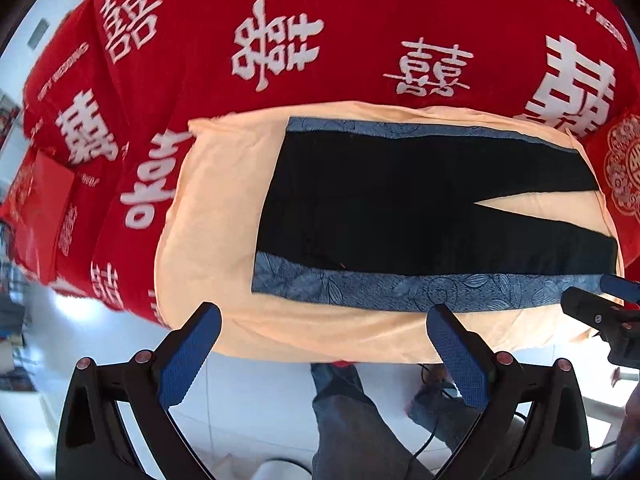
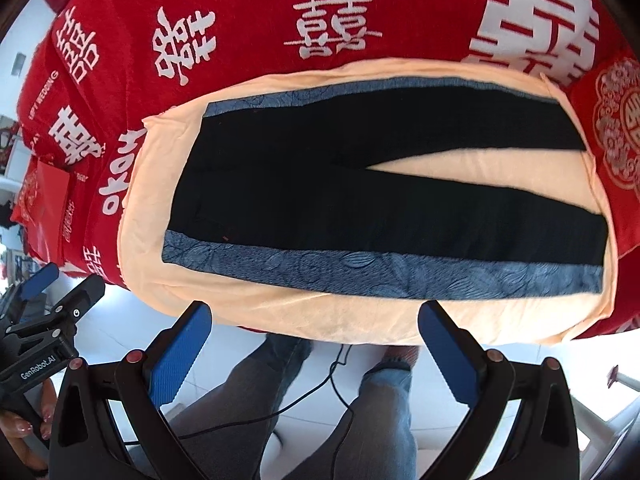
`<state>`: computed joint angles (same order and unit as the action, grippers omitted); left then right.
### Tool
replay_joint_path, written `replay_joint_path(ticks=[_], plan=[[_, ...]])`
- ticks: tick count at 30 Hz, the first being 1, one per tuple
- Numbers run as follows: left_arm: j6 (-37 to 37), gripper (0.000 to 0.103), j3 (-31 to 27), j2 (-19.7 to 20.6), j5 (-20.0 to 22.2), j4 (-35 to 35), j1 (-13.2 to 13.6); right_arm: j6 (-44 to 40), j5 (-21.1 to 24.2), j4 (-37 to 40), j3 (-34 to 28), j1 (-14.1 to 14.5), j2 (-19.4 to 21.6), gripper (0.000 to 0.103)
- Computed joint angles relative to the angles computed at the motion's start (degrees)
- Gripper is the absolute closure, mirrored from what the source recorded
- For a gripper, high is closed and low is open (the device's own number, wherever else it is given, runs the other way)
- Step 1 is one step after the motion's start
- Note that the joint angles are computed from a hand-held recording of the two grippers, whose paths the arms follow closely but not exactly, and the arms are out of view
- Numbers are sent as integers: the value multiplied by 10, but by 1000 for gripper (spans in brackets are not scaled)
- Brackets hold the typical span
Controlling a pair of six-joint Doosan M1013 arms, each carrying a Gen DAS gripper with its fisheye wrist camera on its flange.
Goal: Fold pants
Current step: 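Position both grippers above the black pants' waistband, then grasp the patterned waistband with both grippers and lift it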
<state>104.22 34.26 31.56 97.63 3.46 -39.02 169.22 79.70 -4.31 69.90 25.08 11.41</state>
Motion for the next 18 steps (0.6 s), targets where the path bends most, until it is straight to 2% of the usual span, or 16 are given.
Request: replay_joint_path(ticks=[4, 8, 12, 15, 18], plan=[[-44, 0, 25, -13, 0, 1, -3, -20, -5, 5, 19, -2, -13, 0], [-76, 0, 40, -14, 25, 3, -4, -32, -7, 11, 34, -3, -16, 0], [-65, 0, 55, -13, 17, -15, 3, -13, -43, 34, 57, -8, -17, 0], [-52, 0, 68, -2, 6, -30, 12, -7, -52, 31, 59, -7, -8, 0], [-53, 0, 86, 5, -19, -49, 22, 23, -118, 27, 86, -5, -10, 0]])
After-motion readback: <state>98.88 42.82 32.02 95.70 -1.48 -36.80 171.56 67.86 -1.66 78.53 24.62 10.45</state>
